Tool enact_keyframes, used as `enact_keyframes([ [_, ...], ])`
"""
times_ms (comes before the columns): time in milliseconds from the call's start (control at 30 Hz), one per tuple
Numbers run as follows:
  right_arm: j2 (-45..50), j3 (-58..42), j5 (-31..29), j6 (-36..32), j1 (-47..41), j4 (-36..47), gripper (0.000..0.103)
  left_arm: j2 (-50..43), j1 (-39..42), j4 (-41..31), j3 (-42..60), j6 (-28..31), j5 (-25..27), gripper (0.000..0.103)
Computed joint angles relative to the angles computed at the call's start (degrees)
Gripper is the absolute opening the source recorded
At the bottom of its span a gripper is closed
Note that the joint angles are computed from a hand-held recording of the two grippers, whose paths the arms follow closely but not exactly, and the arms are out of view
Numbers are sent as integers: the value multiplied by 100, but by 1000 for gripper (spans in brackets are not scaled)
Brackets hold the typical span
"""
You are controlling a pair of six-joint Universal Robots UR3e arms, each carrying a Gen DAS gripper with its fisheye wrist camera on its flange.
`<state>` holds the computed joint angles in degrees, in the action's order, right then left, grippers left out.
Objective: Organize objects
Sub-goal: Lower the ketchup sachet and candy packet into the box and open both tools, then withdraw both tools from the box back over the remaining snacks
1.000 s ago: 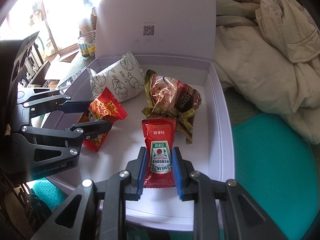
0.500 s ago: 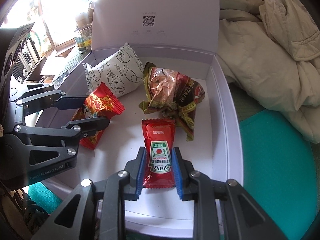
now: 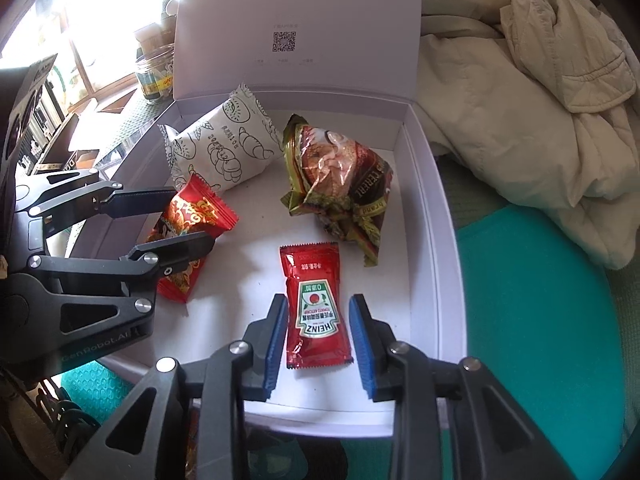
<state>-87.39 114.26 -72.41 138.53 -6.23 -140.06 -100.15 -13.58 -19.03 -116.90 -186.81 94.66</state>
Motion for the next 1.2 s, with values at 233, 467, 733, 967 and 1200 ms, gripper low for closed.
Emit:
enact_keyframes([
  [233, -508, 186, 70, -61, -161, 271, 37, 234, 227, -218, -33, 40, -308, 49],
  [467, -1059, 171, 369, -171, -415, 683, 37, 528, 328, -476, 111, -51, -193, 49],
  [733, -1692, -172, 797, -419, -768, 1444, 44, 1106, 252, -972, 330, -195, 50, 58],
  [967, -2321, -407, 1172, -482, -1064, 2049, 51, 1795, 187, -1585, 512, -288, 194, 65],
  [1200, -3197, -582, 1637, -910, -1671, 3064, 59, 2368, -132, -2016, 699, -418, 535, 71],
])
